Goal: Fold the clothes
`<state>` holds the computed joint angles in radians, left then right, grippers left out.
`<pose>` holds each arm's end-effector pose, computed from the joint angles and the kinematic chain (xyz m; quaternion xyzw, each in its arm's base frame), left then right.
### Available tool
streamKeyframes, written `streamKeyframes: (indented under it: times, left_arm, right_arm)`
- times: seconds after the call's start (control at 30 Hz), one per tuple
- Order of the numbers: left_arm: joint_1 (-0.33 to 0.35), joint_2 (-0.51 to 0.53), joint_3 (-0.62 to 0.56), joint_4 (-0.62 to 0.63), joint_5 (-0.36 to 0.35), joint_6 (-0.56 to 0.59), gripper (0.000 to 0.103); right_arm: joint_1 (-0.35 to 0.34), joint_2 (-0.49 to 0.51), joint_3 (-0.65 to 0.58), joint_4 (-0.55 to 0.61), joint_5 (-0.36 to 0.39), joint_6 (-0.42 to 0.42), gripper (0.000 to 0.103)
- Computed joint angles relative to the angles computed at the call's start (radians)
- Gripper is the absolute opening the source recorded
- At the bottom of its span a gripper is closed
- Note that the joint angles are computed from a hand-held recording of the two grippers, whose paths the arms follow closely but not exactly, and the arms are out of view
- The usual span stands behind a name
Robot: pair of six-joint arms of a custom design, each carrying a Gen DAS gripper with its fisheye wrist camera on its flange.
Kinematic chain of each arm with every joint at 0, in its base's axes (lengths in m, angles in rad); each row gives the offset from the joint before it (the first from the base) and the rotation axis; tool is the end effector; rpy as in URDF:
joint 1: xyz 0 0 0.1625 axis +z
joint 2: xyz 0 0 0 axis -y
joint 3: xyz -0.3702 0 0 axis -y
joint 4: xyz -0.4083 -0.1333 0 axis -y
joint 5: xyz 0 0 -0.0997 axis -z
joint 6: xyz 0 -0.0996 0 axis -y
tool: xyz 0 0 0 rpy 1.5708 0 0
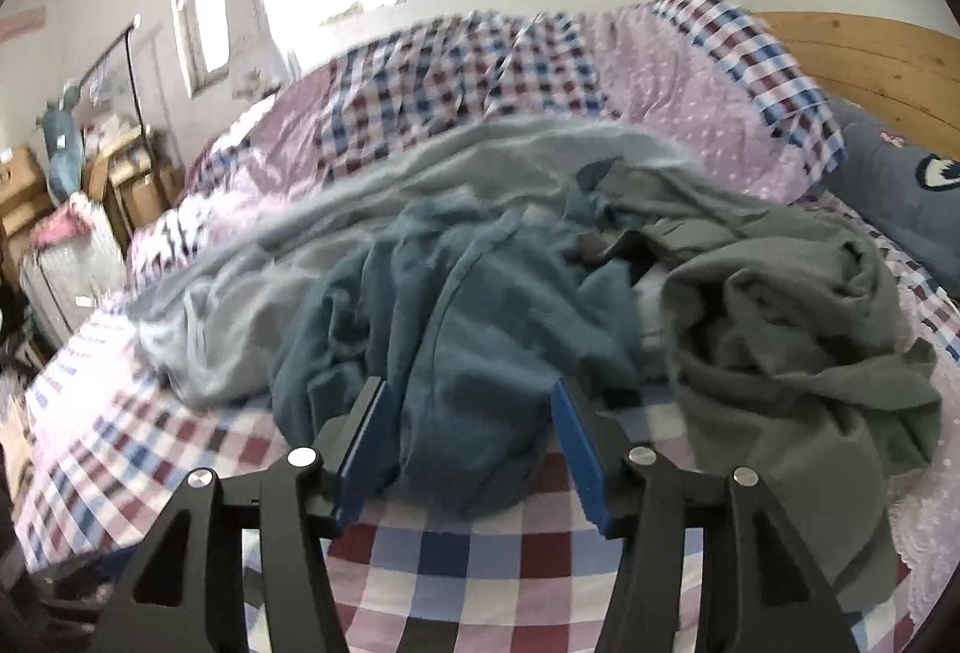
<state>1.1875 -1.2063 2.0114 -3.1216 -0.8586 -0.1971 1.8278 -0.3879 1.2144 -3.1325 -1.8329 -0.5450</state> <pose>-0.0177 -0.5744 0.2263 -0.0453 0.8809 -0.4200 0.2134 0.2966 -0.7056 -0.0023 0.3179 -0.8701 0.3351 0.1718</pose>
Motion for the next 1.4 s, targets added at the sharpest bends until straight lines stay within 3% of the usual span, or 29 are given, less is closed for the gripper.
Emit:
streamKeyframes:
  times: [0.17,0.23,0.3,0.37,0.4,0.67,0.9,1.03,1.13,1.23,1.33,1.4]
  left_arm:
    - [0.003,-0.004,0.003,-0.004,-0.01,0.0,0.084]
    - [0.005,-0.007,0.004,-0.004,-0.014,-0.001,0.084]
    - [0.008,-0.013,0.006,-0.001,-0.024,-0.005,0.084]
    - [0.011,-0.019,0.007,0.0,-0.035,-0.012,0.084]
    - [0.014,-0.021,0.007,0.0,-0.042,-0.017,0.084]
    - [0.035,-0.049,0.016,-0.037,-0.11,-0.056,0.084]
    - [0.036,-0.044,0.008,-0.059,-0.107,-0.048,0.084]
    - [0.039,-0.03,-0.004,-0.059,-0.108,-0.046,0.084]
    - [0.041,-0.019,-0.007,-0.084,-0.129,-0.03,0.084]
    - [0.044,-0.008,-0.006,-0.129,-0.176,0.002,0.084]
    - [0.035,-0.003,0.0,-0.165,-0.196,0.038,0.084]
    - [0.026,0.002,-0.001,-0.168,-0.178,0.057,0.084]
  right_arm:
    - [-0.001,0.038,-0.047,0.107,-0.041,-0.006,0.059]
    - [-0.005,0.043,-0.055,0.133,-0.045,-0.001,0.055]
    - [-0.007,0.044,-0.056,0.147,-0.045,0.003,0.034]
    - [-0.005,0.034,-0.04,0.133,-0.029,0.001,0.019]
    - [-0.005,0.029,-0.032,0.126,-0.021,0.0,0.016]
    - [0.022,-0.024,0.047,0.118,0.064,-0.06,0.012]
    - [0.016,-0.066,0.107,0.17,0.099,-0.097,0.011]
    - [0.008,-0.107,0.159,0.228,0.139,-0.148,0.01]
    - [0.001,-0.145,0.201,0.307,0.21,-0.192,0.0]
    - [-0.001,-0.187,0.248,0.421,0.295,-0.273,0.0]
    - [0.014,-0.2,0.292,0.446,0.272,-0.344,0.0]
    - [0.008,-0.198,0.297,0.422,0.248,-0.325,0.0]
